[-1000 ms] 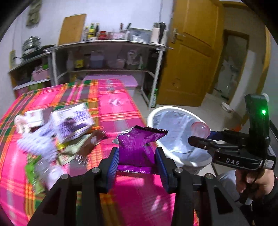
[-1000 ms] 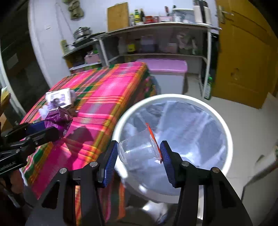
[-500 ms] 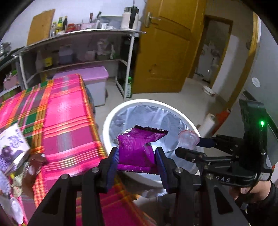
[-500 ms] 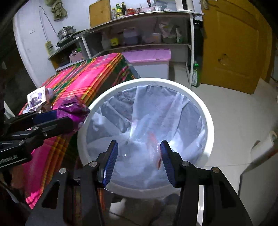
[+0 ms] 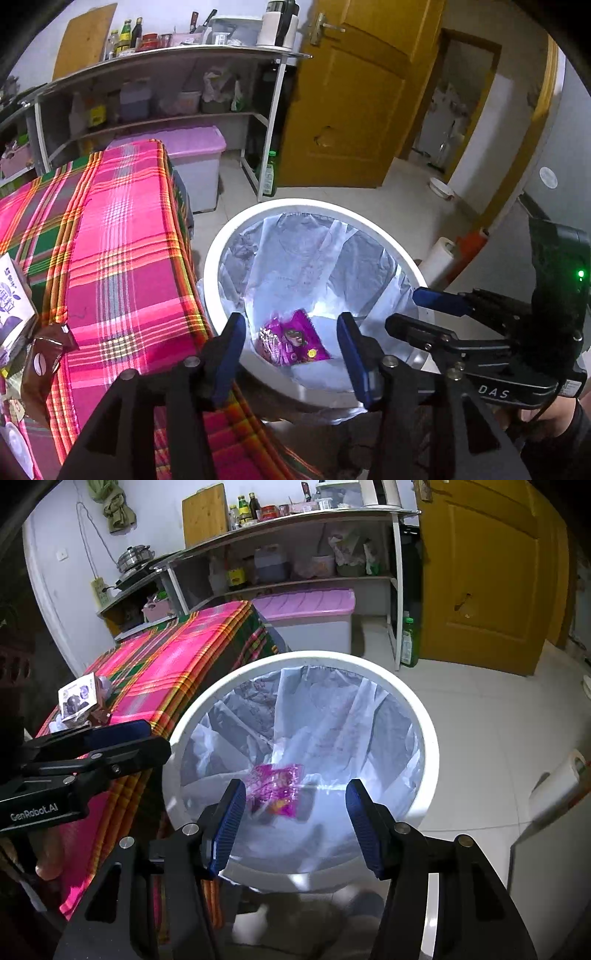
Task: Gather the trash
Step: 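Carry cup and purple wrapper over the bin and open both tools, then move both tools back over the table toward the green snack bag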
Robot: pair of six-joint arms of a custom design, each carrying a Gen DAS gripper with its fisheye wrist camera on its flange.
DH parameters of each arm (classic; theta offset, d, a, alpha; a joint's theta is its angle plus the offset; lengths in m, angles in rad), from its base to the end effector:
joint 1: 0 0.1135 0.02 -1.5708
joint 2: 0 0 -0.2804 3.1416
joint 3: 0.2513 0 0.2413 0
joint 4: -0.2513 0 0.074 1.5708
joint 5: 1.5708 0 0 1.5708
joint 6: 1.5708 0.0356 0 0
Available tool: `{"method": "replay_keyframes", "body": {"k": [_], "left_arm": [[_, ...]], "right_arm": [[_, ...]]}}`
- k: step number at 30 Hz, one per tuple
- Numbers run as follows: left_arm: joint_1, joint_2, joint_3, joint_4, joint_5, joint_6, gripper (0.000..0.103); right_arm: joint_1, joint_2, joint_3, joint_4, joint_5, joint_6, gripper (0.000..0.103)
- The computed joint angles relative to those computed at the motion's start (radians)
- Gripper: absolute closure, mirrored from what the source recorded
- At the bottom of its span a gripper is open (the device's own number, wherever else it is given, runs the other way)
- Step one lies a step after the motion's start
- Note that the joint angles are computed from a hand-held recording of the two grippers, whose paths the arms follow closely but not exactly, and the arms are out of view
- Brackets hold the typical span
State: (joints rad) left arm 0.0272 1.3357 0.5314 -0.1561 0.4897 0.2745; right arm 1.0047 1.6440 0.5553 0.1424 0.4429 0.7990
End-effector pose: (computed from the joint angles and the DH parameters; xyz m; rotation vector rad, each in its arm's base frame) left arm 0.2208 -0.0107 0.1731 0.4893 2.3865 -0.4849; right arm 0.1545 0.2147 0.1278 -0.0730 2.4103 0.2732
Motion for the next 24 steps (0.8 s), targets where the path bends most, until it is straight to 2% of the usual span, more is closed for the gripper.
{"method": "replay_keyframes", "body": {"k": [7, 13, 18, 24], "left_arm": [[0.067, -0.115, -0.032, -0.056, 0.041, 0.011, 0.051], [0.203, -0.291, -0.063, -0.171, 0.093, 0.077, 0.051], [0.425, -0.379, -0.049, -0.332, 0.202, 0.222, 0.051], [0.709, -0.366, -0.002, -0.518, 0.310, 0.459, 0.051]], "right_arm": [[0.086, -0.071, 0.015, -0.064, 0.085, 0.040, 0.046], [0.180, -0.090, 0.067, -0.119, 0.140, 0.069, 0.046], [0.239, -0.062, 0.130, -0.151, 0.152, 0.082, 0.046], [0.289, -0.006, 0.205, -0.138, 0.134, 0.050, 0.046]]}}
